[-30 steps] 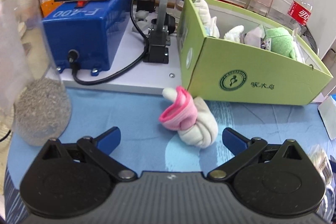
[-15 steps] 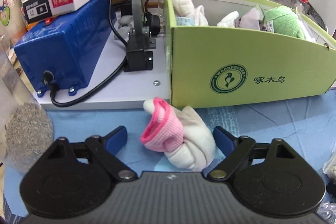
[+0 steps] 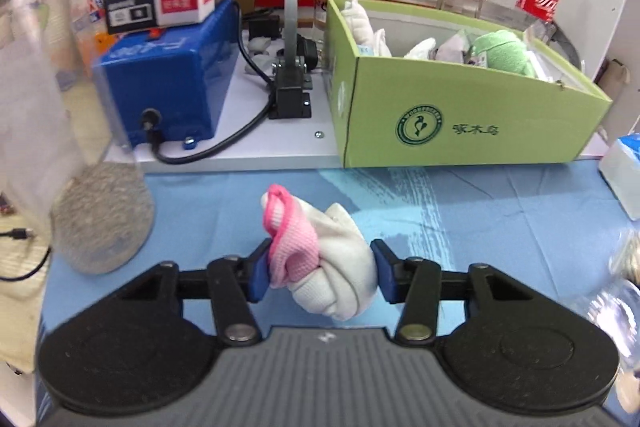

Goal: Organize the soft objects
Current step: 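Carry the socks and swab bag into the green box and open both tools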

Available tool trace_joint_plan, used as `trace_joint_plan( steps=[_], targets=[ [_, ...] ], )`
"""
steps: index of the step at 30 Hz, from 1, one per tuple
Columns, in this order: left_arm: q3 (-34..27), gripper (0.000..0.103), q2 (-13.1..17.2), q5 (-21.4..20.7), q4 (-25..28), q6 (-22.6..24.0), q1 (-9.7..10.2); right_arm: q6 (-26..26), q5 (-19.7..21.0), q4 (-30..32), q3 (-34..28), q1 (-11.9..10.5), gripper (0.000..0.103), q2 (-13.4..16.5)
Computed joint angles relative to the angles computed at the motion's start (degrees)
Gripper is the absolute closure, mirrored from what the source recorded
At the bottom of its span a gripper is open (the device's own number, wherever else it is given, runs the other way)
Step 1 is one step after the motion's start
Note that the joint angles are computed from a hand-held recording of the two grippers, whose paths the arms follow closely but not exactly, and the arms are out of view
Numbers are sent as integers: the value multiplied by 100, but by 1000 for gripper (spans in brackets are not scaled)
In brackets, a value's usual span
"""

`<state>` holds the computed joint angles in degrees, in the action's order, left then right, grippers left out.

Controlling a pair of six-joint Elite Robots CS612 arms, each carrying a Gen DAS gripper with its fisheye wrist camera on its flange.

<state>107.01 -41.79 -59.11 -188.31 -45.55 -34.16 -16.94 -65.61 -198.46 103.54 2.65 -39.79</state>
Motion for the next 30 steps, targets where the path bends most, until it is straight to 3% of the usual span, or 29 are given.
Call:
trace_joint_plan(
  steps=[4, 7, 12, 15, 20, 22, 24, 27, 28, 30],
  targets=[
    [245, 53, -219, 98, -426, 49, -64, 258, 432, -557, 187, -114, 80, -161],
    [179, 53, -329, 171, -741, 427, -44, 292, 601, -983, 129, -115, 79, -223],
    [-461, 53, -309, 332, -804, 1199, 85, 572, 838, -1238, -599, -64, 79, -86],
    [-959, 53, -164, 136, -715, 1529, 221, 778, 868, -1026, -1227, 16, 79, 97],
    [-1748, 52, 214, 119, 36, 1595, 393, 774, 844, -46, -2207, 192, 78, 490],
    [-1955, 48, 339, 73, 397, 1425, 464, 753, 955, 364, -2510, 234, 75, 658],
    [-2071, 30, 422, 8, 680, 1228, 531, 686, 1040, 872, -2775, 270, 74, 805],
    [-2050, 31, 446, -5, 778, 1090, 580, 548, 953, 1676, -2998, 344, 69, 890],
    [-2018, 31, 437, 9, 745, 1077, 584, 496, 833, 1736, -2998, 376, 68, 889],
    [-1958, 30, 409, 68, 669, 1049, 578, 565, 682, 1290, -2962, 398, 64, 929]
  ],
)
